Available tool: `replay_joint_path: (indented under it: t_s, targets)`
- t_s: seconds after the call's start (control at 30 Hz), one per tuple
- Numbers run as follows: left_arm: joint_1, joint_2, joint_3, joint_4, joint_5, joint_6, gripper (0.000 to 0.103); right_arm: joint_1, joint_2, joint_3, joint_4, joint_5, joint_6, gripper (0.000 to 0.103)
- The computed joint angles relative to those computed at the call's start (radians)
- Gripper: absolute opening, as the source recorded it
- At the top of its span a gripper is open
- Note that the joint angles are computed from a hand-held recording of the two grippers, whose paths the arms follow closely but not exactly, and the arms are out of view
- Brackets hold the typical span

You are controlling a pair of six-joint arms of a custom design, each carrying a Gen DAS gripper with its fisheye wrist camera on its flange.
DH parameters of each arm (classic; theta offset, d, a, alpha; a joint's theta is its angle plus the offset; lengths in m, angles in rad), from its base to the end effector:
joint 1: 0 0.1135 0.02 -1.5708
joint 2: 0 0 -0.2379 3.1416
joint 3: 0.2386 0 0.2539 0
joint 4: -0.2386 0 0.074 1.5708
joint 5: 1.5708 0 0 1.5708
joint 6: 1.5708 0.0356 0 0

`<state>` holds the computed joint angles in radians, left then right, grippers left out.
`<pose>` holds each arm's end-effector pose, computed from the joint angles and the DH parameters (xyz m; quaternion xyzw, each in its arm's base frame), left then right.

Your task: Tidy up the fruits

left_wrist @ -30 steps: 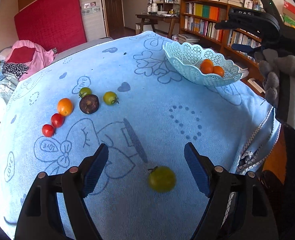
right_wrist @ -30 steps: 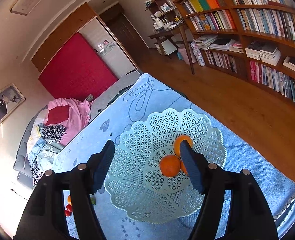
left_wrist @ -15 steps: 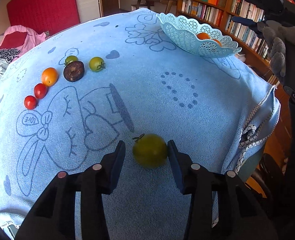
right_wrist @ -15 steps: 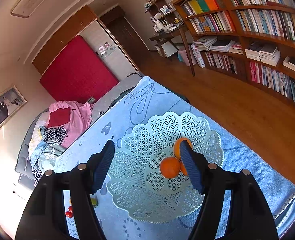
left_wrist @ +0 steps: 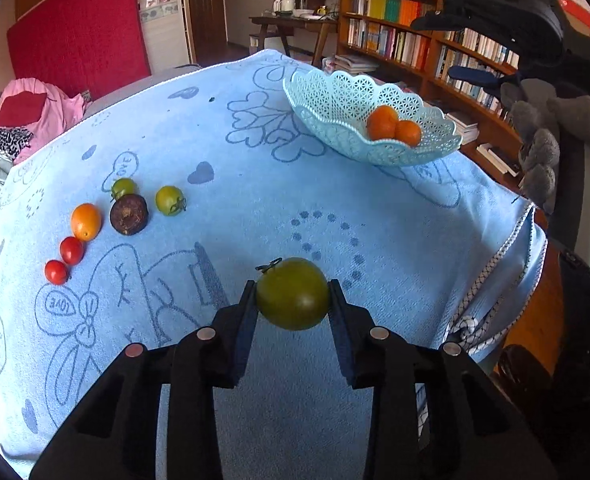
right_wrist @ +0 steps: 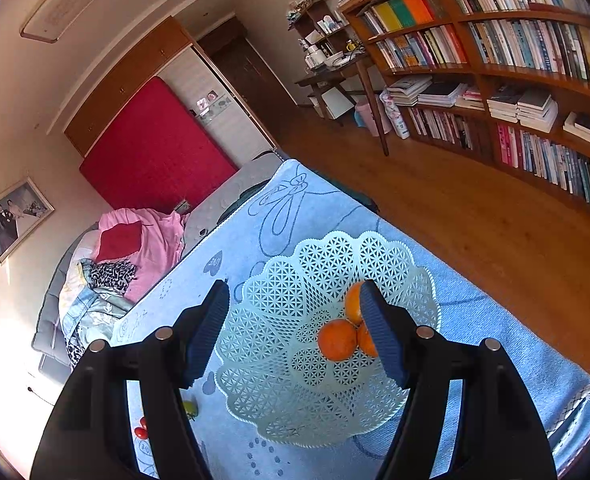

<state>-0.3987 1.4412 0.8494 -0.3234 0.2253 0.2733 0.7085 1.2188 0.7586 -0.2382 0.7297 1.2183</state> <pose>0.2676 -0.1214 0.1754 0.3444 0.8762 -0.1263 0.3126 0.2149 0.1529 0.2164 0.3594 0.7813 0.1395 0.4908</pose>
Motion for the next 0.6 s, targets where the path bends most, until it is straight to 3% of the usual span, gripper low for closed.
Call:
replay_joint_path:
  t_s: [0.6]
  targets:
    - [-0.214,0.352,0.422,0.042,-0.052,-0.112,0.036,-0.040,-0.002,-0.019,0.019,-0.049,0.001,0.069]
